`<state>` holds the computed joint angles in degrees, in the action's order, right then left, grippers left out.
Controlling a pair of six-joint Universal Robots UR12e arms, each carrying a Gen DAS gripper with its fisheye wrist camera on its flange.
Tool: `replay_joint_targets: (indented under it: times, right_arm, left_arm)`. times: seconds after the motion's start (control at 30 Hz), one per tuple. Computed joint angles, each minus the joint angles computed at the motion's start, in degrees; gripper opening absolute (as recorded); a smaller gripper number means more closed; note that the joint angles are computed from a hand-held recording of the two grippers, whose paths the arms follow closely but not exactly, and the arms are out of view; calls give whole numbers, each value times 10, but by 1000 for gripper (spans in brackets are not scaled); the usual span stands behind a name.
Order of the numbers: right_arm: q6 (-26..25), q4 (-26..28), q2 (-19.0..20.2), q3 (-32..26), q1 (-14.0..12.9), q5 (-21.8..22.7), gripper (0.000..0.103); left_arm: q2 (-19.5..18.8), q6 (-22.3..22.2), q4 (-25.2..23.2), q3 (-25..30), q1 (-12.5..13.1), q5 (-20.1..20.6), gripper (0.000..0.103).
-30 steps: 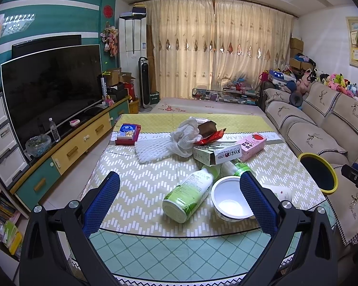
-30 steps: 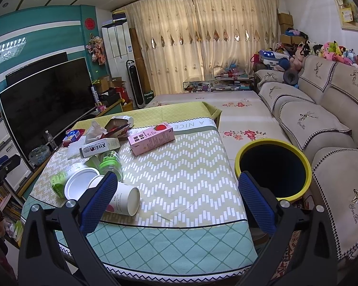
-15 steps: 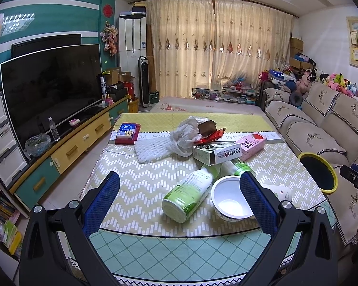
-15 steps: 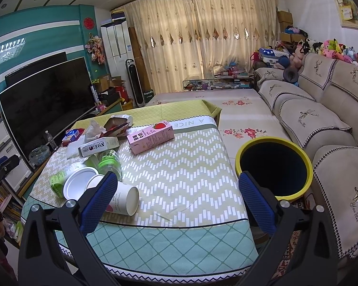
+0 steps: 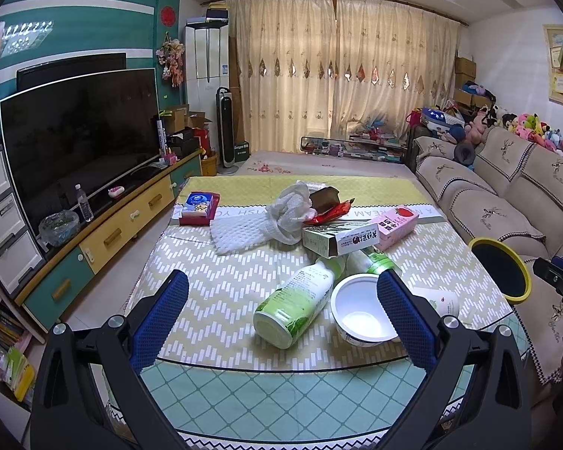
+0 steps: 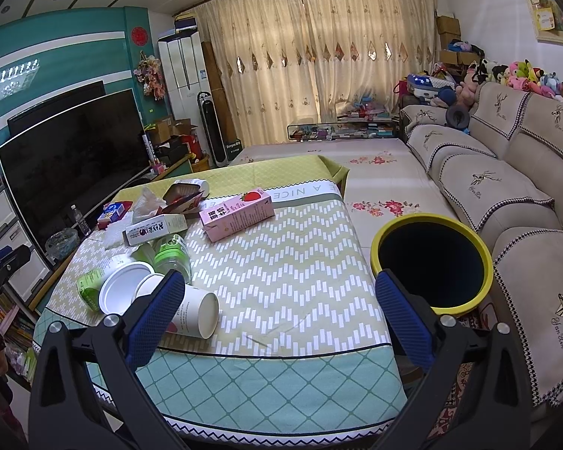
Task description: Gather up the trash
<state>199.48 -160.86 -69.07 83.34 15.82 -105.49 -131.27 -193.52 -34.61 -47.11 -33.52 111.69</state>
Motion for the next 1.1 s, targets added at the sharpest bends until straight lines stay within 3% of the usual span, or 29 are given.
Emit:
replay_joint_targets:
  times: [1.1]
  right_arm:
    - [6, 5, -1, 0, -2, 3, 97]
  left_arm:
    - [-1, 1, -16, 3, 1, -6, 99]
